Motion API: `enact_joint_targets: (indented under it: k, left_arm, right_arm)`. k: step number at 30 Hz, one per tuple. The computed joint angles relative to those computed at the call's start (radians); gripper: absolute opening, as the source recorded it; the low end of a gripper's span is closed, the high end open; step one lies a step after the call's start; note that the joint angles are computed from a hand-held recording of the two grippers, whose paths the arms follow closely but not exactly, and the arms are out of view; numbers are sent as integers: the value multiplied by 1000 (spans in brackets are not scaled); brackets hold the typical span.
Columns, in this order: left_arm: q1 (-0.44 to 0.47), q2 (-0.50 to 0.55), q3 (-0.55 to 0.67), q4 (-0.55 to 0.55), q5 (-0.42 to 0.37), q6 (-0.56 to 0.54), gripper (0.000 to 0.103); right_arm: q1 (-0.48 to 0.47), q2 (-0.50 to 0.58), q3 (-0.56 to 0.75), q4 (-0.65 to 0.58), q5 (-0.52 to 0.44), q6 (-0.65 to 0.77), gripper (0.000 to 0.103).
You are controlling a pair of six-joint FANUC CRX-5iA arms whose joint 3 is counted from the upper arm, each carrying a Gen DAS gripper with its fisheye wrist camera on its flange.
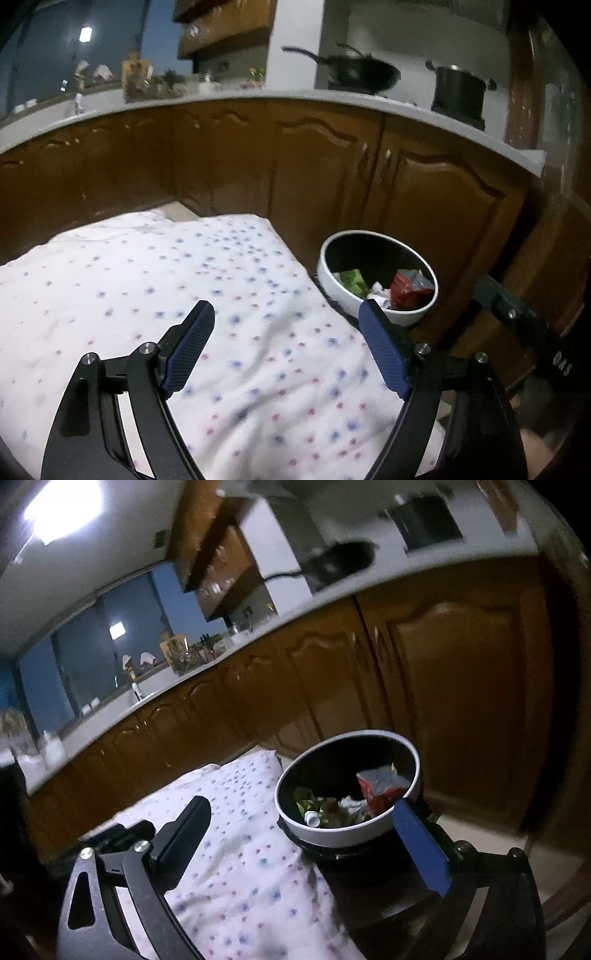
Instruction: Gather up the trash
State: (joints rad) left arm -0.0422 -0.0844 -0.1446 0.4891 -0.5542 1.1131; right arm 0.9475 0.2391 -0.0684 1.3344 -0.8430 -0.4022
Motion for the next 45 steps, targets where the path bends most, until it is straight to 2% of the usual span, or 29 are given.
enact_joint_targets:
  k: [4, 9, 11, 13, 15, 17, 21, 27, 29, 34, 37, 42, 45]
  left_arm:
    - [21, -84, -118, 69, 83, -53, 87]
    - [44, -161, -222, 170, 167, -148, 88]
    - [43, -199, -268, 187, 243, -168, 103]
    - [53, -227, -291, 126, 290, -107, 103]
    - [72, -245, -306, 91, 295, -62, 103]
    - [87, -257, -332, 104, 302, -62, 103]
    - [105, -280, -360, 31, 318, -3, 103]
    - [96, -299, -358, -143, 329, 110, 103]
    - [87, -303, -336, -253, 320, 204, 103]
    - [65, -307, -297, -417, 291, 343, 103]
    - [61, -306, -289, -444, 279, 368, 103]
    - [46, -303, -254, -576, 241, 489, 103]
    - [53, -305, -268, -536, 242, 449, 103]
  right_arm:
    - [62, 29, 15, 81, -126, 33, 103]
    - [93, 34, -2, 260, -206, 11, 103]
    - [99, 43, 0, 333, -238, 21, 103]
    - [110, 60, 14, 327, -255, 61, 103]
    - [118, 77, 27, 287, -270, 75, 103]
    - [116, 69, 2, 267, -245, 14, 103]
    - [98, 39, -59, 277, -164, -100, 103]
    - [112, 54, -62, 242, -170, -67, 103]
    - [119, 59, -61, 227, -175, -59, 103]
    - [133, 69, -54, 193, -195, -40, 103]
    - [135, 67, -54, 187, -199, -47, 103]
    - [136, 65, -58, 190, -198, -55, 103]
    - [137, 65, -59, 186, -187, -53, 103]
